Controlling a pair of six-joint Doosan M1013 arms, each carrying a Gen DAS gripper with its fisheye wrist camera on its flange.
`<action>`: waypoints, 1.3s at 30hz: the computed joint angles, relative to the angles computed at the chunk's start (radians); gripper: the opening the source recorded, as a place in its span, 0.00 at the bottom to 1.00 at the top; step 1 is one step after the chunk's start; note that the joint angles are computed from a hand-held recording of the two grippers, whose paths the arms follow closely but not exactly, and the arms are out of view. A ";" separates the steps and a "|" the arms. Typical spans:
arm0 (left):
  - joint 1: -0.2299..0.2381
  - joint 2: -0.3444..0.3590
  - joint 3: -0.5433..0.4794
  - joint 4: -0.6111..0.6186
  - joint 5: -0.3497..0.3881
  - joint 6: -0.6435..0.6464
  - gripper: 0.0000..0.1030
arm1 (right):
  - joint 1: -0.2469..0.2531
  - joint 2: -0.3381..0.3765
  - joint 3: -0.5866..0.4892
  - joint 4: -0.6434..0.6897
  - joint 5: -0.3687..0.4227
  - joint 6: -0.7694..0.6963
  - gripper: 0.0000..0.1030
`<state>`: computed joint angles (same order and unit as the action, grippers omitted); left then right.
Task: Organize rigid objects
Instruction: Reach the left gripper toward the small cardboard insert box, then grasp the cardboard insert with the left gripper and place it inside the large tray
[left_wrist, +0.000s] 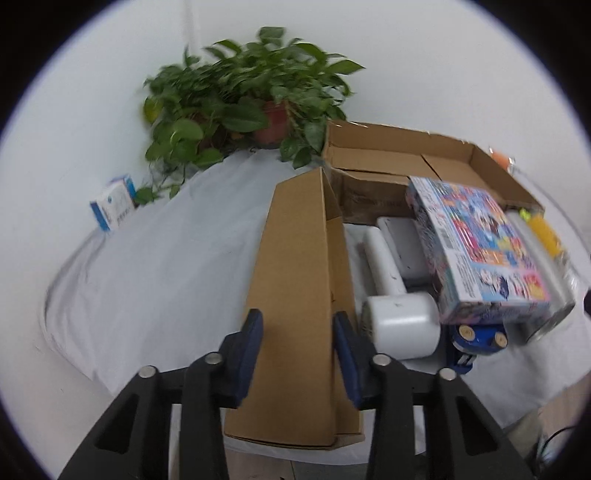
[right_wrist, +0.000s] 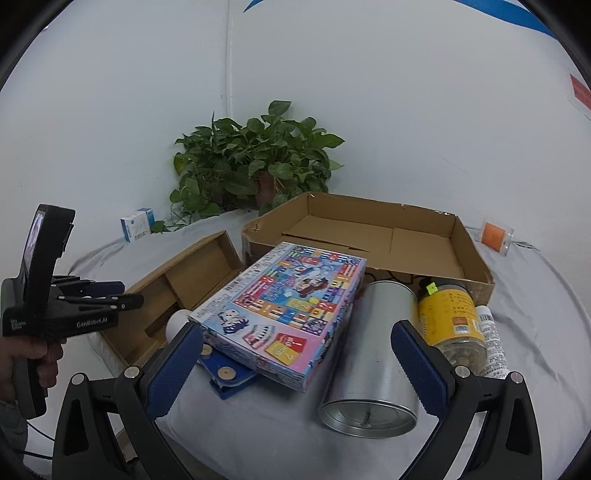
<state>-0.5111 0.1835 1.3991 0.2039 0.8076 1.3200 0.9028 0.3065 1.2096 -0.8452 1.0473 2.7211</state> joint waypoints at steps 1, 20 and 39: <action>0.012 0.004 -0.008 -0.019 0.015 0.006 0.32 | -0.001 0.004 -0.009 0.011 -0.014 -0.015 1.00; 0.185 0.021 0.007 -0.465 0.155 0.218 0.18 | -0.081 0.428 -0.626 0.767 0.144 -0.497 0.41; 0.094 0.072 -0.264 -0.468 0.039 0.409 0.18 | -0.088 0.289 -0.533 0.338 -0.058 -0.314 0.29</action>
<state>-0.4172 0.2554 1.1355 -0.2637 0.8468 1.7288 0.8146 0.5957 0.6770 -0.5076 0.9893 2.4072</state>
